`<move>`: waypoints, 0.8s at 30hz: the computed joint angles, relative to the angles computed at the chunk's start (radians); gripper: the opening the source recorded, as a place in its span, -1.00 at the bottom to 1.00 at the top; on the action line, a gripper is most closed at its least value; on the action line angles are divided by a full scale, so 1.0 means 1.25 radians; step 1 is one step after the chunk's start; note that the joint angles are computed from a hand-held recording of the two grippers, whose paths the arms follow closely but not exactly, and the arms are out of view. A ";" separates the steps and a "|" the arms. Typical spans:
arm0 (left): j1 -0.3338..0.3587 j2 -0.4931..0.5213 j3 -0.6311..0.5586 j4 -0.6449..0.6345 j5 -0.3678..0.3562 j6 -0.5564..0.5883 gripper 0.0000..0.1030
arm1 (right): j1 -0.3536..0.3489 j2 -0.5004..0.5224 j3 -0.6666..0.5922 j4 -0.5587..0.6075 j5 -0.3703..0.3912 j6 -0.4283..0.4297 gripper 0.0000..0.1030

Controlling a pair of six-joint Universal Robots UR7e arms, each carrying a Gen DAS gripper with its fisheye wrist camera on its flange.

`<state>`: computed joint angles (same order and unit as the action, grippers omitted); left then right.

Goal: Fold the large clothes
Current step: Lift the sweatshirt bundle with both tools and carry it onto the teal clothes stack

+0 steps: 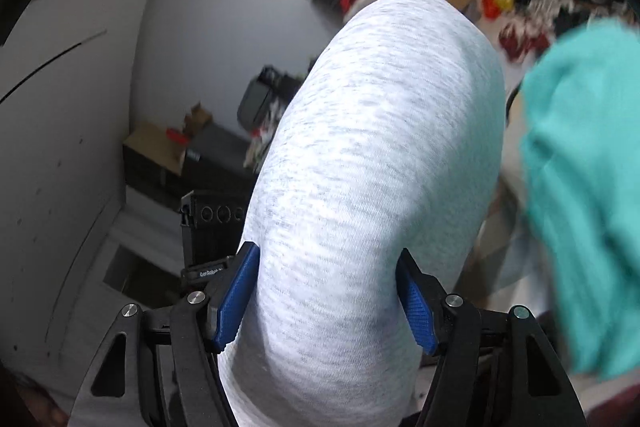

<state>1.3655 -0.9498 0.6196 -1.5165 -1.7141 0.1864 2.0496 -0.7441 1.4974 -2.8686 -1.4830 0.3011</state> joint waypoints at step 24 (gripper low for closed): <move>0.029 0.078 0.265 -0.365 0.011 -0.136 0.02 | -0.133 -0.099 -0.194 0.470 -0.423 -0.182 0.72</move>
